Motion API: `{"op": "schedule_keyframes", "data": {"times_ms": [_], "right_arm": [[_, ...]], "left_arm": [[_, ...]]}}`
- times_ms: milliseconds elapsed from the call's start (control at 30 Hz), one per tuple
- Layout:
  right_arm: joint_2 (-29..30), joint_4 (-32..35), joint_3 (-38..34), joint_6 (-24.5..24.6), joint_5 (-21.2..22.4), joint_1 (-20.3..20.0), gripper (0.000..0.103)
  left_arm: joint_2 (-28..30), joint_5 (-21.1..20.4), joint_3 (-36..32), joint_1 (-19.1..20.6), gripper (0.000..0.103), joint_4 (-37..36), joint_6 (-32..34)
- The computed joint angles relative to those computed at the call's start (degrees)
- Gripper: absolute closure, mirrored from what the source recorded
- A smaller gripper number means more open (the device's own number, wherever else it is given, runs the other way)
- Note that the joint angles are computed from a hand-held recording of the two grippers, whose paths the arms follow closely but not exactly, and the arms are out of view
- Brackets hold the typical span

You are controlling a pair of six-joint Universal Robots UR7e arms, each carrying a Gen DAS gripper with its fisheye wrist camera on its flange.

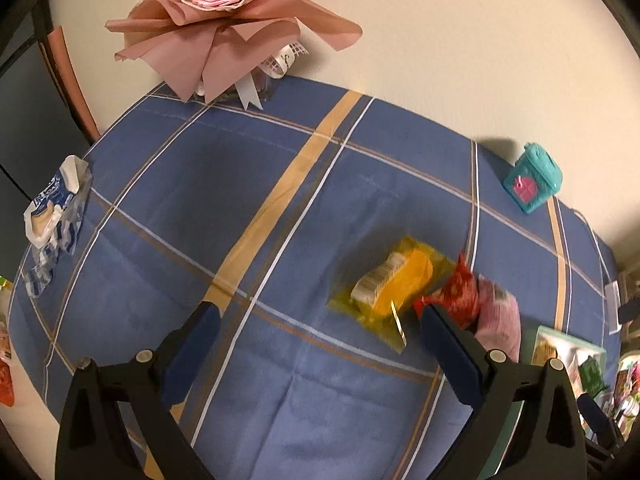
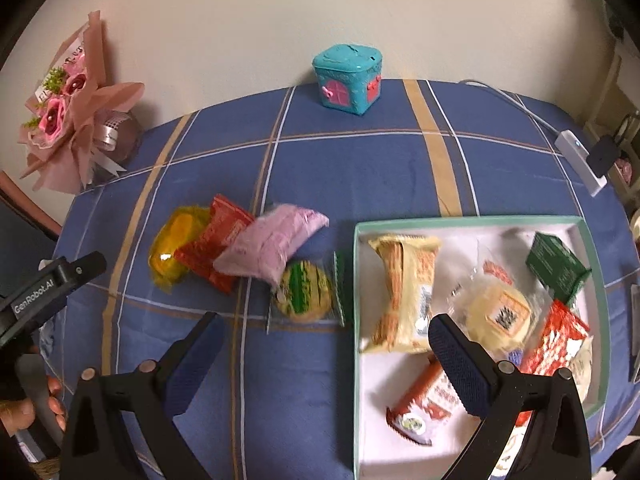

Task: Organize snacks
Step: 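Withdraw both open tools from the tray back over the snack pile, then grasp the pink pack with the right tool while the left tool grasps the yellow translucent pack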

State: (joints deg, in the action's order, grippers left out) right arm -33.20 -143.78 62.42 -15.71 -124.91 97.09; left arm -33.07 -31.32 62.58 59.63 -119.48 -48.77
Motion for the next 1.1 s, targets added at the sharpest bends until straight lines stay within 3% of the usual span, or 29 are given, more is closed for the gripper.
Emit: {"op": "schedule_keyframes", "data": {"times_ms": [600,867,1033,1100], "right_arm": [[10.8,4.0,-15.4,2.3,5.0,-0.9,0.003],[14.7,7.7,-21.0,3.9,5.0,-2.1,0.020],[16.2,9.9,-23.0,4.3,5.0,-2.6,0.047],[16.6,10.4,-23.4,4.8,5.1,-2.8,0.048]], "left_arm": [[8.4,-3.7,-9.9,3.5,0.005,-10.0,12.6],[11.6,-6.5,-14.0,4.6,0.011,-8.4,14.3],[12.6,-8.7,-15.5,5.2,0.026,-6.3,13.7],[12.5,-8.7,-15.1,5.2,0.031,-6.6,13.5]]}}
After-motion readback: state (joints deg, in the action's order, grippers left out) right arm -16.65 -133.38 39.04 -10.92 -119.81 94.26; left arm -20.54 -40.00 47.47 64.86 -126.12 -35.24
